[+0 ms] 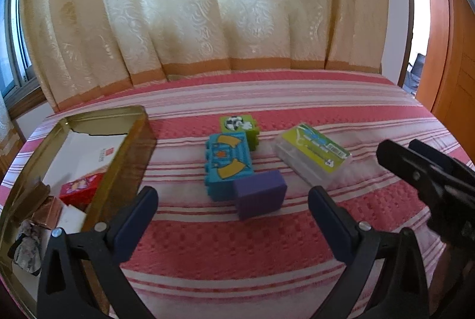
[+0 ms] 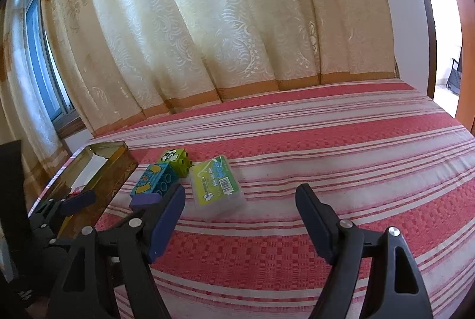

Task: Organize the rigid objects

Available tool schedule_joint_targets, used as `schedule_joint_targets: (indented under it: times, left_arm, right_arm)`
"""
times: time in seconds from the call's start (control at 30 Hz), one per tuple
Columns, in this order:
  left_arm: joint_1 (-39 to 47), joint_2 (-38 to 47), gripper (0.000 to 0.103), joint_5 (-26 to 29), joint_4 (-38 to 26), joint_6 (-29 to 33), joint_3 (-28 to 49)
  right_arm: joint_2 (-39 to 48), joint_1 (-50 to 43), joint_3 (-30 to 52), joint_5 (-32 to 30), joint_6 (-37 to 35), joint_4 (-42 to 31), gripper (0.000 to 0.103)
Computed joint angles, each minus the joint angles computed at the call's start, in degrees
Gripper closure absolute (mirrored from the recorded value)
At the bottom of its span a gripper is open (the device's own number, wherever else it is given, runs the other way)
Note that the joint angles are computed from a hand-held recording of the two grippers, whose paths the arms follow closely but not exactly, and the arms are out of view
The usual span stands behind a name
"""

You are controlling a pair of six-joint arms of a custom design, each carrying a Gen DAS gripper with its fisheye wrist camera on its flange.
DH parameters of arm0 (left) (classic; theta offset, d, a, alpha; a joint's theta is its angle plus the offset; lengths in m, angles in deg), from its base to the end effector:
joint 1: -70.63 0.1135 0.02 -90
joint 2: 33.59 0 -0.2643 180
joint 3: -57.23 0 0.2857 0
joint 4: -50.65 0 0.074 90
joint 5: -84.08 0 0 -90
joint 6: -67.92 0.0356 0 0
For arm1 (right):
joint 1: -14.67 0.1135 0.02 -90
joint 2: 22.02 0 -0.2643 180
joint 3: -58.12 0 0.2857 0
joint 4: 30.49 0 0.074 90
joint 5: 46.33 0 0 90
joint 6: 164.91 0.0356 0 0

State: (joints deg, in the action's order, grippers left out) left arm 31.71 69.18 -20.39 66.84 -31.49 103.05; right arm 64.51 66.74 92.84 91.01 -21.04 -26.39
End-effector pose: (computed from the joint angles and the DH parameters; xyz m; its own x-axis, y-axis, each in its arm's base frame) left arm 0.2518 -0.1918 0.0610 -0.5765 0.2620 -0.7739 0.3718 0.9276 0.0371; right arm 0.1723 0.1785 0.0802 -0.4541 0.3076 -0.8361 0.2315 0.9470 0.2227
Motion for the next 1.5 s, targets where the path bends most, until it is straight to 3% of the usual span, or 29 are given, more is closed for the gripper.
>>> schedule_joint_targets:
  times: [0.03, 0.1, 0.13, 0.17, 0.3, 0.47, 0.67, 0.87, 0.93, 0.97, 1.0, 1.23, 1.5]
  left_arm:
    - [-0.18, 0.67, 0.004, -0.51, -0.81, -0.26, 1.11]
    - [-0.06, 1.61, 0.024, -0.10, -1.86, 0.09, 2.49]
    - [0.18, 2.00, 0.049, 0.90, -3.03, 0.45, 3.29]
    - [0.69, 2.34, 0.060, 2.33, -4.64, 0.39, 4.12]
    - [2.31, 0.78, 0.060, 4.32, -2.23, 0.48, 1.75]
    - [4.47, -1.86, 0.060, 4.43, 3.03, 1.18, -2.99]
    - [7.64, -2.14, 0.060, 5.38, 6.75, 1.20, -4.97]
    - [8.37, -0.89, 0.060, 5.08, 8.77, 1.29, -4.88]
    - [8.18, -0.48, 0.060, 4.43, 9.06, 1.23, -4.64]
    - [8.36, -0.32, 0.060, 4.56, 9.18, 1.12, -4.51]
    - [8.59, -0.21, 0.060, 4.79, 9.18, 0.97, -4.44]
    - [9.09, -0.14, 0.060, 5.66, 10.94, 0.83, -5.16]
    - [6.89, -1.10, 0.060, 1.98, 16.95, 2.91, -8.20]
  right_arm:
    - [0.13, 0.15, 0.23, 0.17, -0.18, -0.20, 0.024]
    - [0.20, 0.02, 0.38, 0.12, -0.41, -0.43, 0.024]
    - [0.13, -0.05, 0.32, -0.05, -0.46, -0.40, 0.024]
    - [-0.01, -0.32, 0.13, -0.48, -0.56, -0.15, 0.024]
    - [0.34, -1.77, 0.43, -2.07, -1.22, 0.04, 0.024]
    - [4.46, -4.03, 5.24, -5.12, -7.16, -1.60, 0.024]
    - [10.41, -9.24, 11.86, -12.46, -14.30, -2.53, 0.024]
    - [14.42, -13.24, 17.09, -19.27, -16.88, -6.25, 0.025]
    - [15.97, -14.29, 18.94, -21.54, -16.85, -8.56, 0.032]
    - [16.20, -14.59, 19.21, -22.29, -16.84, -8.95, 0.046]
    - [16.42, -14.79, 19.36, -22.86, -16.66, -9.20, 0.047]
    - [14.59, -12.01, 16.40, -21.64, -15.14, -6.62, 0.047]
    - [11.31, -6.43, 13.14, -10.77, -13.62, -3.32, 0.047]
